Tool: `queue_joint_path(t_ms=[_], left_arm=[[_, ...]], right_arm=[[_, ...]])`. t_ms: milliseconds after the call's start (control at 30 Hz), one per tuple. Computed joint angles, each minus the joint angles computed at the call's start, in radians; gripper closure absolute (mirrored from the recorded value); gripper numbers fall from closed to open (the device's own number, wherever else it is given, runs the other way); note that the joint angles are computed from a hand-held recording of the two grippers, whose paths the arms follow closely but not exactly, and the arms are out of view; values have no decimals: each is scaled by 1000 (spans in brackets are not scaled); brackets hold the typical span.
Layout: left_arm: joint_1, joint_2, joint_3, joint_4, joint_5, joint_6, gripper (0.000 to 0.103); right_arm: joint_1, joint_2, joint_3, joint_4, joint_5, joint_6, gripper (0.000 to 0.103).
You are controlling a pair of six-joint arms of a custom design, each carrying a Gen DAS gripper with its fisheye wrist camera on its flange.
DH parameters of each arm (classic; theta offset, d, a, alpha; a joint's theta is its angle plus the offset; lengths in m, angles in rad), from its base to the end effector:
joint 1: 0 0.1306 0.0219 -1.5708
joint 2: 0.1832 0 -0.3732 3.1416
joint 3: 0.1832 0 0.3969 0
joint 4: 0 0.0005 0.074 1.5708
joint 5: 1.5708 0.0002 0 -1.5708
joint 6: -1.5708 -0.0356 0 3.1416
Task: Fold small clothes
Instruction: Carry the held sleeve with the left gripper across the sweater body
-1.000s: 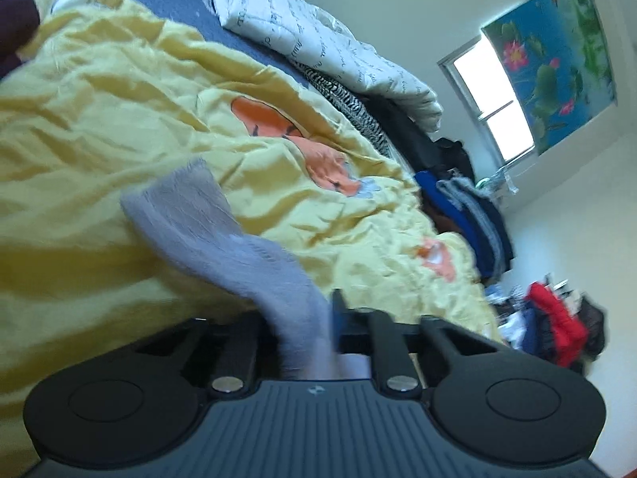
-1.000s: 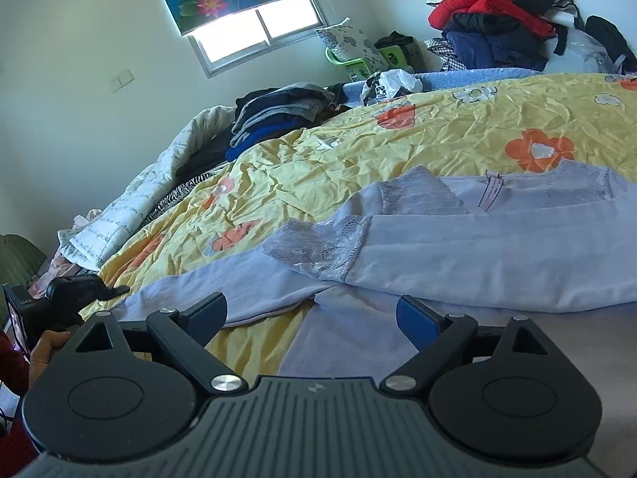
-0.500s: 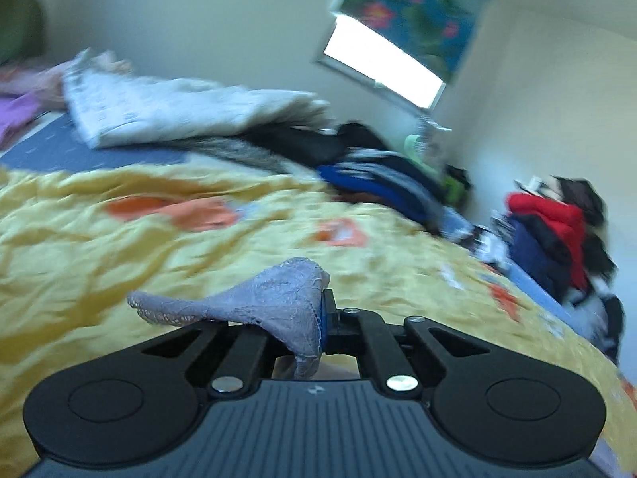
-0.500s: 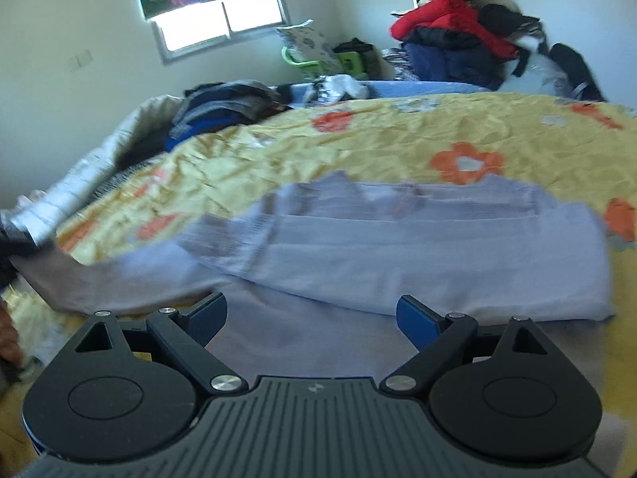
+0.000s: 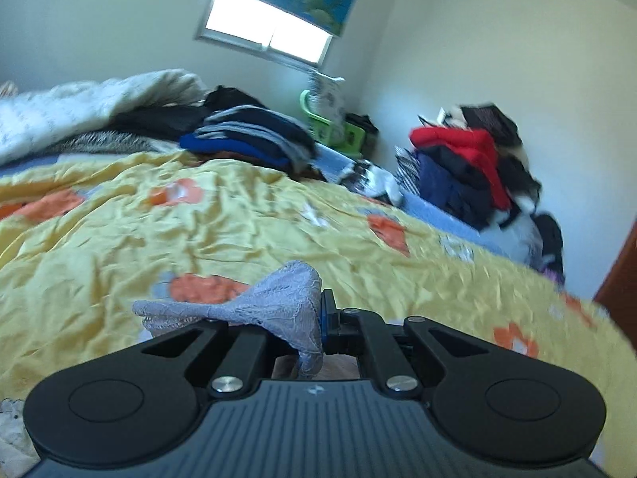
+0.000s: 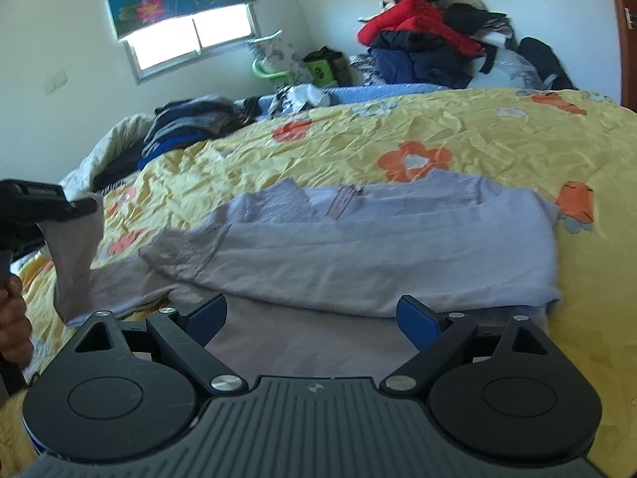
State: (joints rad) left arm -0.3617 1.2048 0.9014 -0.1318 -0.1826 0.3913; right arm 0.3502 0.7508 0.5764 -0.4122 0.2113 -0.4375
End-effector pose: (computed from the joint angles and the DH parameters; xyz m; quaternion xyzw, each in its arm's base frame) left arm 0.4058 -0.1471 0.3329 -0.0614 0.8388 -0.1254 0.5263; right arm 0.2670 0.0891 0.3014 0.0880 0.8734 0.0945 0.4695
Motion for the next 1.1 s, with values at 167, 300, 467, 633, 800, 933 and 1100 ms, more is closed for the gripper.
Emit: queue_joint_path(t_ms=[167, 300, 467, 633, 800, 933, 1100], left_arm=[[-78, 65, 61, -61, -37, -97, 99], [-128, 110, 104, -95, -70, -139, 99], [-176, 141, 136, -98, -86, -172, 99], [-220, 171, 180, -105, -88, -196, 99], [-273, 204, 225, -107, -84, -206, 99], [-313, 237, 264, -107, -67, -212, 99], [-353, 272, 302, -120, -39, -218, 99]], right_arm=[[-39, -34, -14, -17, -16, 5, 9], [-63, -66, -30, -25, -24, 2, 9], [-96, -95, -46, -41, -27, 0, 10], [-131, -141, -67, -60, -21, 0, 9], [-181, -185, -83, -77, -22, -5, 9], [-219, -197, -90, -92, -31, 7, 10], [-237, -227, -101, -113, -33, 11, 9]])
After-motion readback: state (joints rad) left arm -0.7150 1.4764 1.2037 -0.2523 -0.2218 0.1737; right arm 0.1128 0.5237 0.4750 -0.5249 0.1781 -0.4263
